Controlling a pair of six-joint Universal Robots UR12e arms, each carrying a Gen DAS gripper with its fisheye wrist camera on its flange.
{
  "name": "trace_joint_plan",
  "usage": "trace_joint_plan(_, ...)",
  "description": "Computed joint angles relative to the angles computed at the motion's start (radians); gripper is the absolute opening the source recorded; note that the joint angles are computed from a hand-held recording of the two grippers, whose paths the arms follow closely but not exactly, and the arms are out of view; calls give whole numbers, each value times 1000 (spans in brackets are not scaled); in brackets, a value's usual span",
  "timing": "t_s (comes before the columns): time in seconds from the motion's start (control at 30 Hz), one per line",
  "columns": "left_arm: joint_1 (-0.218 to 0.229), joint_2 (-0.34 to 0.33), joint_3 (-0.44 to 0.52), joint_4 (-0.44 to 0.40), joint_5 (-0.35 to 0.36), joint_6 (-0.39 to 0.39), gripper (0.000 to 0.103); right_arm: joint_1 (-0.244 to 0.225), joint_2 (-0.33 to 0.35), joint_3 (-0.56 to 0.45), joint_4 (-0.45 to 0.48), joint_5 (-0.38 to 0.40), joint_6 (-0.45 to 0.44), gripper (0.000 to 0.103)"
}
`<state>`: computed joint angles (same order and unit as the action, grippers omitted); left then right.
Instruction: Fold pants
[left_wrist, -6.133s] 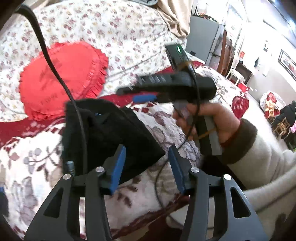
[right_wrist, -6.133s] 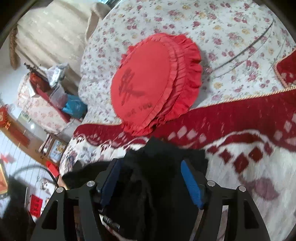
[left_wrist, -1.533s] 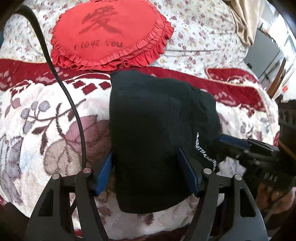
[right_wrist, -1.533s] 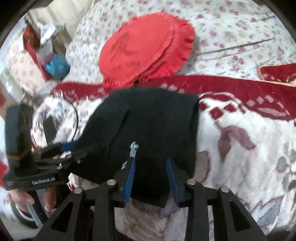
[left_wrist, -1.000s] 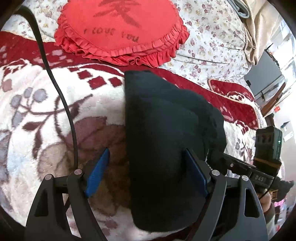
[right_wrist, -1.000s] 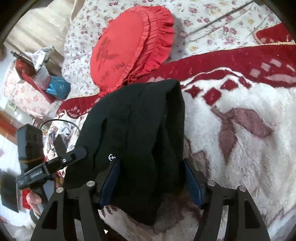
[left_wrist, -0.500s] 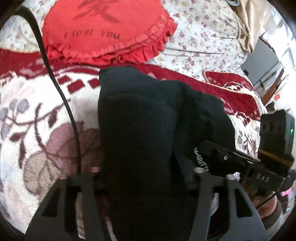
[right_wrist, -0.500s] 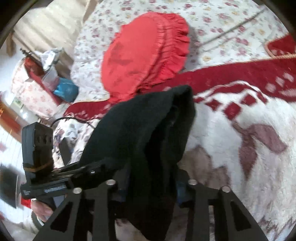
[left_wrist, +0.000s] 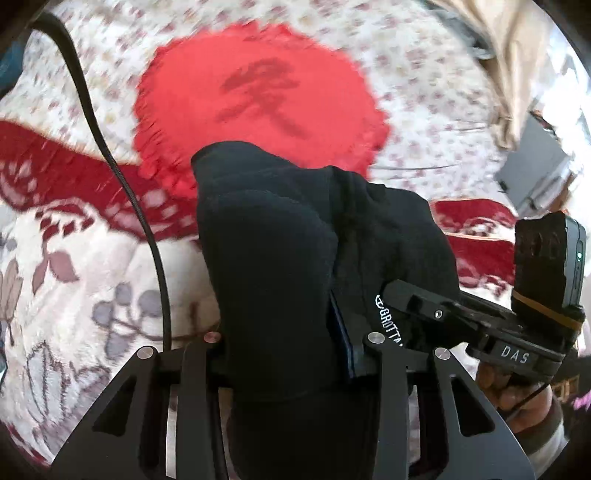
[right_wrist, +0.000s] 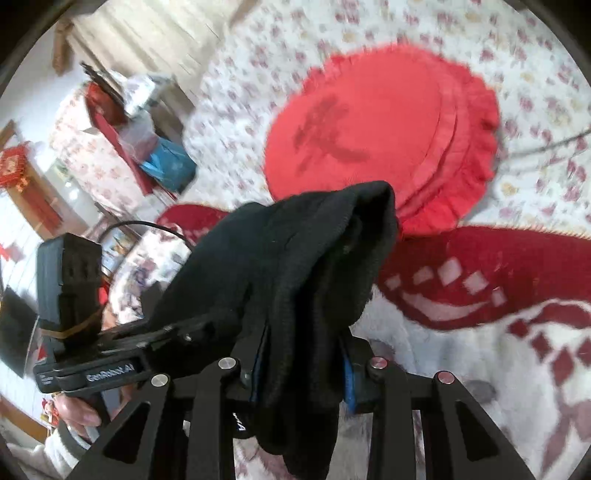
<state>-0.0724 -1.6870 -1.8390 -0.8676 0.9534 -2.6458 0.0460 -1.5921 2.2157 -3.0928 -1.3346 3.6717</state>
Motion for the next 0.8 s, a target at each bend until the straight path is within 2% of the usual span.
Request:
trace_joint_plan(0.07, -8, -32, 15, -25, 78, -26, 42, 4, 35, -24, 86, -5, 18, 38)
trace_joint_plan(0.1, -7, -42, 16, -34, 99, -36, 52, 12, 44, -35, 147, -31, 19, 39)
trace_joint_plan(0.13, 1, -46, 10, -32, 91, -46, 60, 14, 45, -34, 166, -35, 15, 41)
trace_joint_plan(0.2, 23, -37, -11, -6, 54, -60, 67, 11, 32, -16, 143, -26, 17, 42)
trace_joint_plan(0.27, 28, -24, -18, 5, 60, -49, 67, 15, 7, -16, 173, -56, 3, 45)
trace_joint_plan(0.37, 20, 5, -43, 92, 109, -45, 67, 38, -23, -38, 223, -171, -30, 45)
trace_joint_plan(0.5, 16, 24, -58, 153, 132, -33, 67, 29, -22, -54, 163, -139, -50, 45)
trace_joint_plan(0.6, -2, 20, -65, 202, 182, -46, 67, 45, 23, -103, 164, -150, -88, 45)
trace_joint_plan(0.8, -27, -8, -62, 219, 244, -73, 67, 54, 96, -162, 203, -160, -99, 45)
